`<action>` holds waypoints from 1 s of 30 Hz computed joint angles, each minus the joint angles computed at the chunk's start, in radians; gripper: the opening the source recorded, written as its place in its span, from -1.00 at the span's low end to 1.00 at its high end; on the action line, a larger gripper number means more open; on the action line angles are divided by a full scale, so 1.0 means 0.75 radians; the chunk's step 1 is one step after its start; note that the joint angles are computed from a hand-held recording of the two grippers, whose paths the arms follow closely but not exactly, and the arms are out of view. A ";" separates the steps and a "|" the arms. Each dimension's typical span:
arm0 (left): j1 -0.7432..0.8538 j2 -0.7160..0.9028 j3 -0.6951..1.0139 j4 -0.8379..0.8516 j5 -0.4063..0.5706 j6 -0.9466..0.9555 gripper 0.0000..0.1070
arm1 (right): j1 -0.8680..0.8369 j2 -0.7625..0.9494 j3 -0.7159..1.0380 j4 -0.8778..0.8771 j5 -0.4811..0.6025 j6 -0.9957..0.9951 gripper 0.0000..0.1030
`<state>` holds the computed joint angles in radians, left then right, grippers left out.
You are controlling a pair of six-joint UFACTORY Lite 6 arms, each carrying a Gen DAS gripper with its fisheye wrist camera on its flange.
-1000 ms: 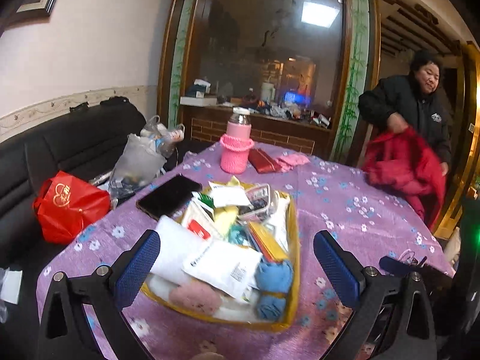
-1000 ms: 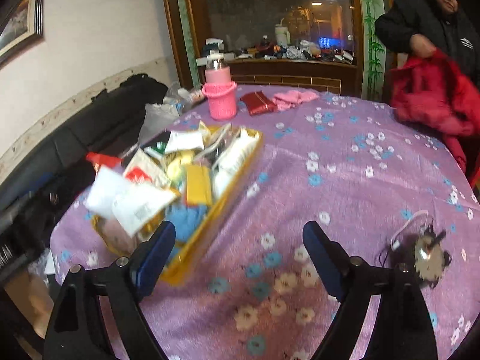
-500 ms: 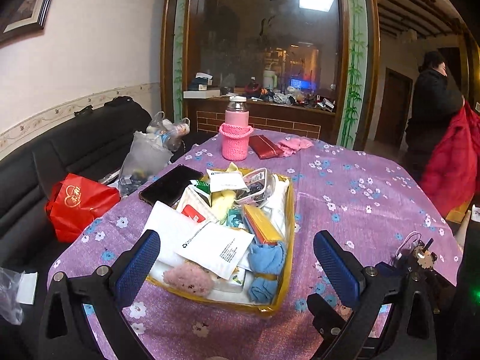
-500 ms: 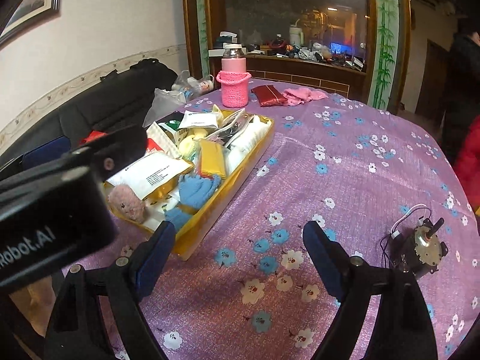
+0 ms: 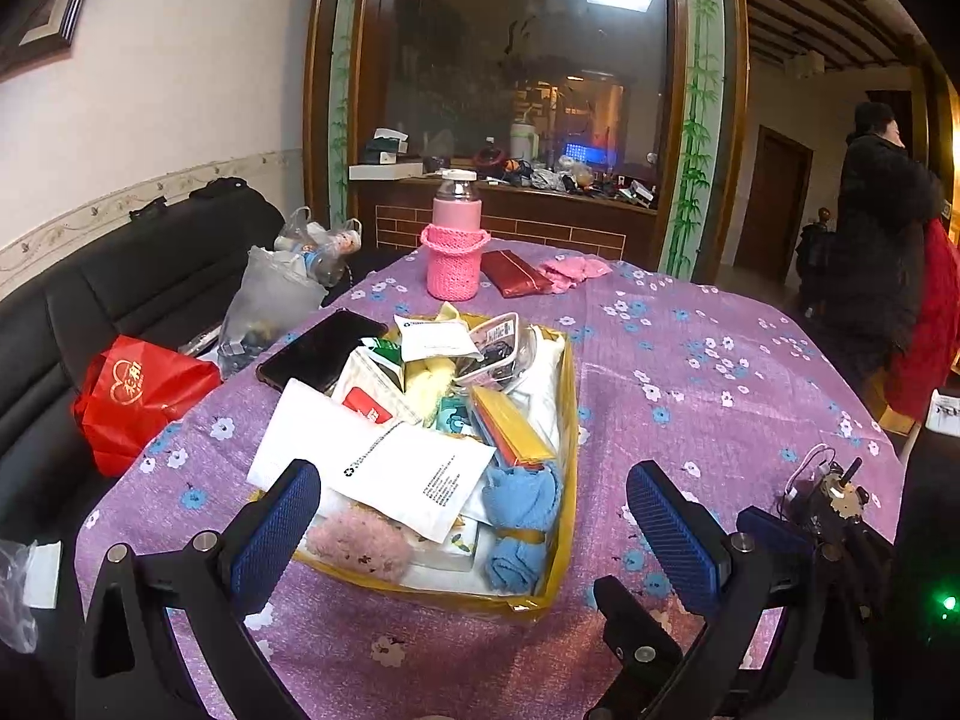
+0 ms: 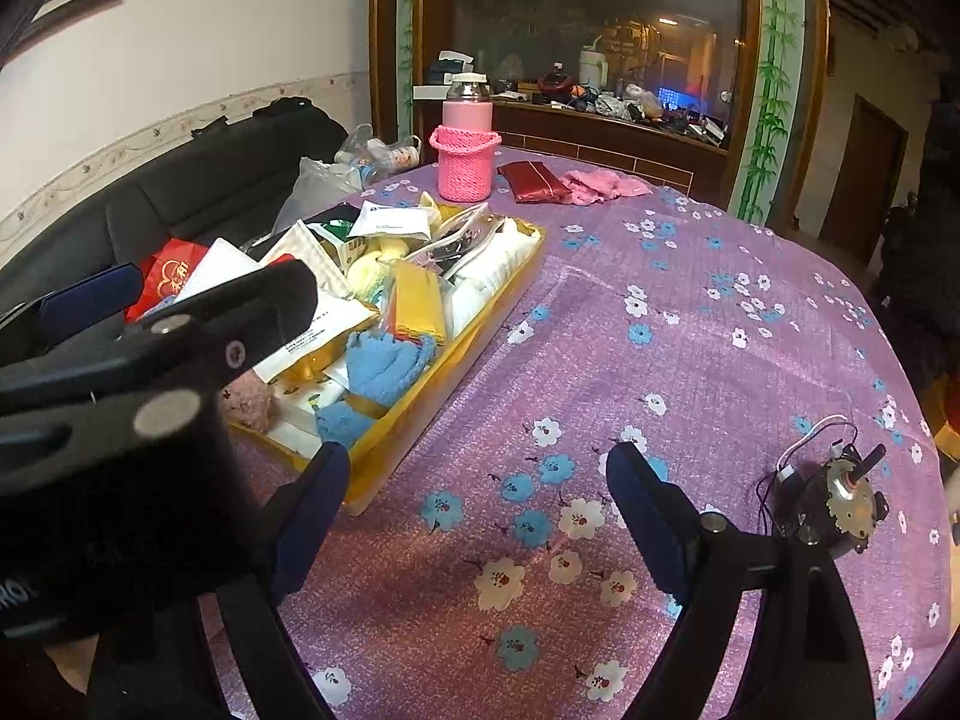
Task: Organize soft objects
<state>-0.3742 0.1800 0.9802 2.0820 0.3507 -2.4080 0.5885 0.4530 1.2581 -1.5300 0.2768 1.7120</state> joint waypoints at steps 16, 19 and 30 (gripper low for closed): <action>0.079 0.048 0.013 0.223 -0.064 -0.205 0.92 | 0.003 0.112 0.119 0.184 0.022 -0.200 0.68; 0.089 0.060 0.020 0.252 -0.076 -0.233 0.92 | 0.003 0.130 0.136 0.208 0.021 -0.223 0.68; 0.075 0.087 0.044 0.187 -0.065 -0.164 0.92 | -0.022 0.145 0.140 0.199 -0.007 -0.220 0.68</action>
<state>-0.3181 0.2450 1.0130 2.2222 0.3016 -2.5310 0.5720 0.5614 1.3632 -1.3811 0.2719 1.5469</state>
